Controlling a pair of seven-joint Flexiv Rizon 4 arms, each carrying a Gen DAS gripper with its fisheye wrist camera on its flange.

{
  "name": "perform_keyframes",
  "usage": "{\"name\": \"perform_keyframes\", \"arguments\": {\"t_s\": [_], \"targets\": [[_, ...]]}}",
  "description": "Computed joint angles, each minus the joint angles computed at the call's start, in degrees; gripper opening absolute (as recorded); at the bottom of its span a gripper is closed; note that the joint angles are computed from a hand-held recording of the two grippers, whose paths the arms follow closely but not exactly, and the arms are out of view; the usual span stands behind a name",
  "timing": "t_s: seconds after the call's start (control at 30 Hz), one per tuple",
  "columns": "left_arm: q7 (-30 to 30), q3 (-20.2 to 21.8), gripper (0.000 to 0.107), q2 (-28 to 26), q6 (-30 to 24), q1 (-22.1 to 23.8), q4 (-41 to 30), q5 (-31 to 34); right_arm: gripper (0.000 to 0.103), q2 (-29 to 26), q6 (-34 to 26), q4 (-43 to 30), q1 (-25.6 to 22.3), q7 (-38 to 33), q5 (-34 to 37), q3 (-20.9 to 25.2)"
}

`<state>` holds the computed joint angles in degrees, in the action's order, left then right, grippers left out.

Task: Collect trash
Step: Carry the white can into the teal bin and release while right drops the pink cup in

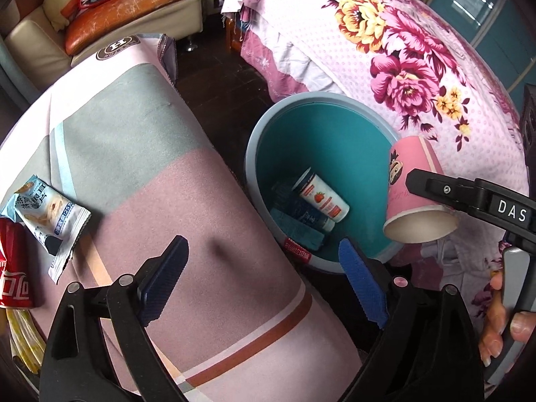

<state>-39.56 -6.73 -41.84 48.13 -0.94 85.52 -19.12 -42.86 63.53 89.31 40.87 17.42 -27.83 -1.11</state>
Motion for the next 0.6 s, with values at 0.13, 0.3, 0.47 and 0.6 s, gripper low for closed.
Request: {"name": "perform_keyframes", "arguments": {"t_s": [0.13, 0.3, 0.47, 0.6], "targets": [[0.73, -0.58, 0.091, 1.28, -0.43, 1.73, 1.45, -1.87, 0.072, -0.52, -1.93, -1.98, -0.09, -1.46, 0.51, 1.02], [2.94, -1.04, 0.092, 3.65, -0.05, 3.71, 4.15, -4.35, 0.074, -0.65, -4.20, -4.07, 0.64, -2.23, 0.69, 1.55], [5.61, -0.89, 0.092, 6.06, 1.11, 5.52, 7.02, -6.68, 0.076, -1.26, -6.32, -6.78, 1.49, -3.20, 0.99, 2.47], [7.69, -0.47, 0.092, 7.83, 1.28, 7.43, 9.03, -8.68, 0.076, -2.67, -8.48, -10.52, 2.37, -4.95, 1.68, 3.50]]}}
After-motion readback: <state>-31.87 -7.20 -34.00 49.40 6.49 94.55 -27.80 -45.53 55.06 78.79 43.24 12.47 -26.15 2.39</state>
